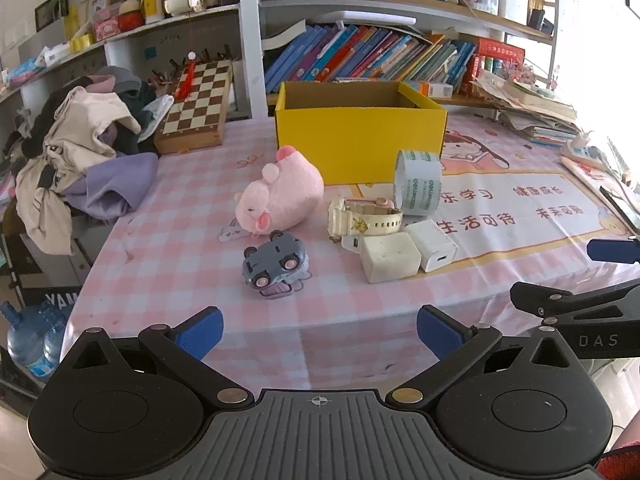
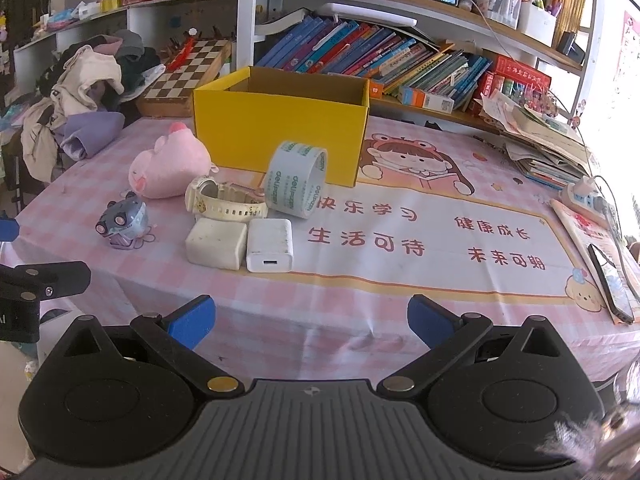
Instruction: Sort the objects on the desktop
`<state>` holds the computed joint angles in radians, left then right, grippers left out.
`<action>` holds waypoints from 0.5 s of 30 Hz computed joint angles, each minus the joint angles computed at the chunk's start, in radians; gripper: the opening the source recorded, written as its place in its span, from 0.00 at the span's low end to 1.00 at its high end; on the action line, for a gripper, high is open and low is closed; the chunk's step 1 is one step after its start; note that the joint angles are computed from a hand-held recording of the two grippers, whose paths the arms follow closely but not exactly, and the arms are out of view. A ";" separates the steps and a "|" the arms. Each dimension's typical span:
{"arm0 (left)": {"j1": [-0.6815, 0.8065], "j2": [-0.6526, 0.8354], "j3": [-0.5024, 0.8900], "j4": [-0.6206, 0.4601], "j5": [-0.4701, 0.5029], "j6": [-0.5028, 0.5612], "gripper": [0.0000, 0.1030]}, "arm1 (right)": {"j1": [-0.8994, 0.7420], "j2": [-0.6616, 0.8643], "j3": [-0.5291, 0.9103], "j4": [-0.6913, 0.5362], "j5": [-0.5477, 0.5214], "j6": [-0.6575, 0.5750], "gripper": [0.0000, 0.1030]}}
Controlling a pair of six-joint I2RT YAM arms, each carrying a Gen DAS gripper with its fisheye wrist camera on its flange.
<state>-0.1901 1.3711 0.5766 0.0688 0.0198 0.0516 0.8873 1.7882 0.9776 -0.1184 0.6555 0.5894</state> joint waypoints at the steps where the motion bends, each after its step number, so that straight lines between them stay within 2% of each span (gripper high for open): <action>1: 0.001 -0.001 -0.001 0.000 0.002 0.000 1.00 | -0.001 0.000 0.002 -0.003 -0.001 -0.001 1.00; 7: 0.011 0.000 -0.003 -0.013 0.051 0.012 1.00 | -0.012 -0.018 -0.014 0.005 -0.016 -0.021 1.00; 15: 0.008 -0.022 -0.023 0.004 0.069 0.018 1.00 | -0.005 -0.027 -0.022 0.004 -0.007 -0.014 1.00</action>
